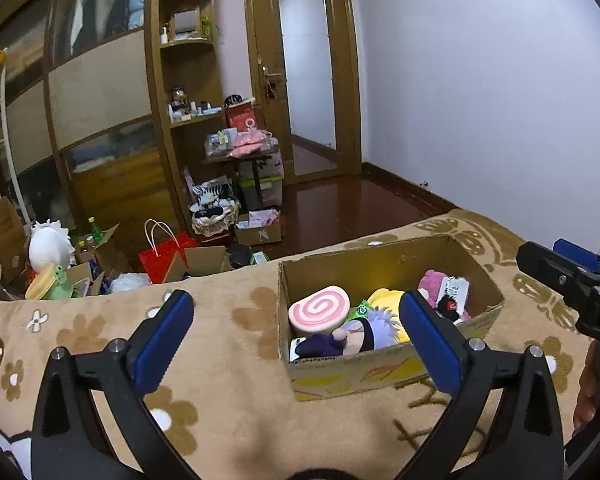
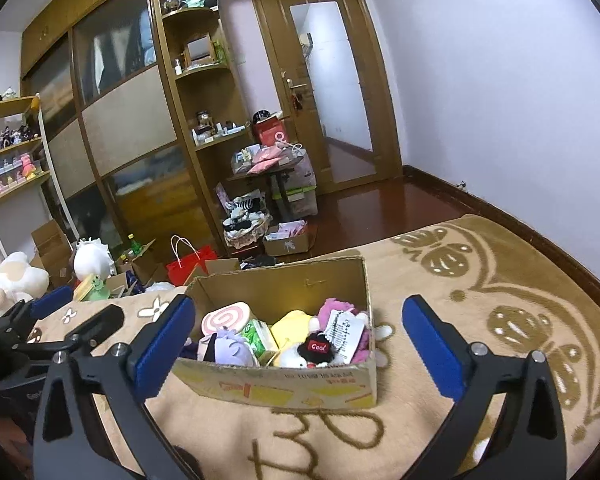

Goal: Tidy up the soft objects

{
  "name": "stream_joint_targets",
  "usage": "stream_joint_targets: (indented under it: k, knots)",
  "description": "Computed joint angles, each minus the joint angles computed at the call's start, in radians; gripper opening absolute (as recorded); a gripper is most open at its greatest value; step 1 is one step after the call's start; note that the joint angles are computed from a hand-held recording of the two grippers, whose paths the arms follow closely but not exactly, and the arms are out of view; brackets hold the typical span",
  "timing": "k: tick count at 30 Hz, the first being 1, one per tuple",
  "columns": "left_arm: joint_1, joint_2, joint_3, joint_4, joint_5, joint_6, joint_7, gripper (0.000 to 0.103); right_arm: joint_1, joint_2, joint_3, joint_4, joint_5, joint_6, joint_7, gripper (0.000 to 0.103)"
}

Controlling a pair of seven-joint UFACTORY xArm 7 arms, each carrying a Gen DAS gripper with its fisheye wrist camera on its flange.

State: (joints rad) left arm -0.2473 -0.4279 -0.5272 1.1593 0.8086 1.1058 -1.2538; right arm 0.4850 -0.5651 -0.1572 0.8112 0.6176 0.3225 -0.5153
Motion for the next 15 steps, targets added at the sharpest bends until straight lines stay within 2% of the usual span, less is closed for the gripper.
stream_joint_targets:
  k: [15]
  knots:
    - [0.024, -0.105, -0.148, 0.051, -0.032, 0.176, 0.014, 0.102, -0.063, -0.241, 0.028, -0.102, -0.142, 0.043, 0.078, 0.103]
